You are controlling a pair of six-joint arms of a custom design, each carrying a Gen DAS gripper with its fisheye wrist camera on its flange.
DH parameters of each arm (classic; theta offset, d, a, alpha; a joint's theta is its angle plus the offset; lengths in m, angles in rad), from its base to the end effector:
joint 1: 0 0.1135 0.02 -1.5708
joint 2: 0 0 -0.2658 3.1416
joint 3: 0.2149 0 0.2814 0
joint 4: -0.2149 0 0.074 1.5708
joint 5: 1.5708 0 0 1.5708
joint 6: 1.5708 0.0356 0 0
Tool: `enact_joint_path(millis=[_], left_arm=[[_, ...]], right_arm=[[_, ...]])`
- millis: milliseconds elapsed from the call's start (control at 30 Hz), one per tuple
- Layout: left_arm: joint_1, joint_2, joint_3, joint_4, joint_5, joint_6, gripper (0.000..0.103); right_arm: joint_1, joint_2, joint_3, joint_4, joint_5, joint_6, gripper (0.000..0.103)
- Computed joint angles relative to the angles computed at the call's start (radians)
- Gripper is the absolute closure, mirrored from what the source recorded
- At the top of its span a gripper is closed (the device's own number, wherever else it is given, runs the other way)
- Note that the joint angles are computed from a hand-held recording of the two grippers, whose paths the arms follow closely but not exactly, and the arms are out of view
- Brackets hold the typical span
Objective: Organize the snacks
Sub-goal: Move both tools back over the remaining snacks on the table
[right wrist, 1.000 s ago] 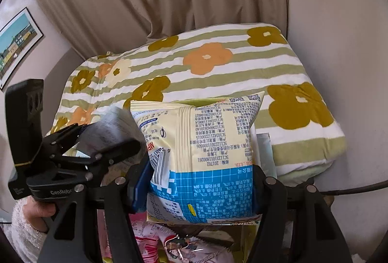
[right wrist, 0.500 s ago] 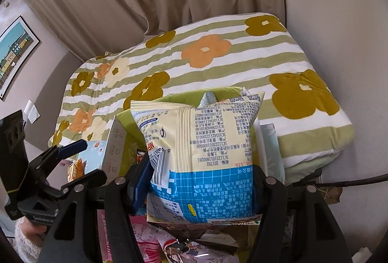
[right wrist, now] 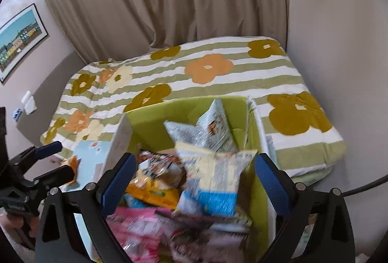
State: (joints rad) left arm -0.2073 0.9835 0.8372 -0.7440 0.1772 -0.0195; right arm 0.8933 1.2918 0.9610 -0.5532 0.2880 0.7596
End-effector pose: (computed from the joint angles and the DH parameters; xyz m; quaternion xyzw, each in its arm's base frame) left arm 0.2160 -0.0518 0.2693 0.1174 0.9321 -0.1205 0.3208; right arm 0.1927 0.2234 0.2529 -0.0140 0.9330 0.1535 0.3251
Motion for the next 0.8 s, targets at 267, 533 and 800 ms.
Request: enact_joint_path(millis=[267, 533, 800], left_arm=[[0.254, -0.234, -0.036, -0.169, 0.056, 0.083, 0.002], [0.788, -0.341, -0.001, -0.363, 0.27, 0.364, 0.002], [1.225, -0.164, 0.049, -0.432, 0.452, 0.67, 0.002]], right_arm=[[0.151, -0.011, 0.084, -0.057, 0.109, -0.013, 0.005], [0.265, 0.086, 0.198, -0.001, 0.157, -0.071, 0.005], [0.331, 0.304, 0.389, 0.012, 0.125, -0.081, 0.005]])
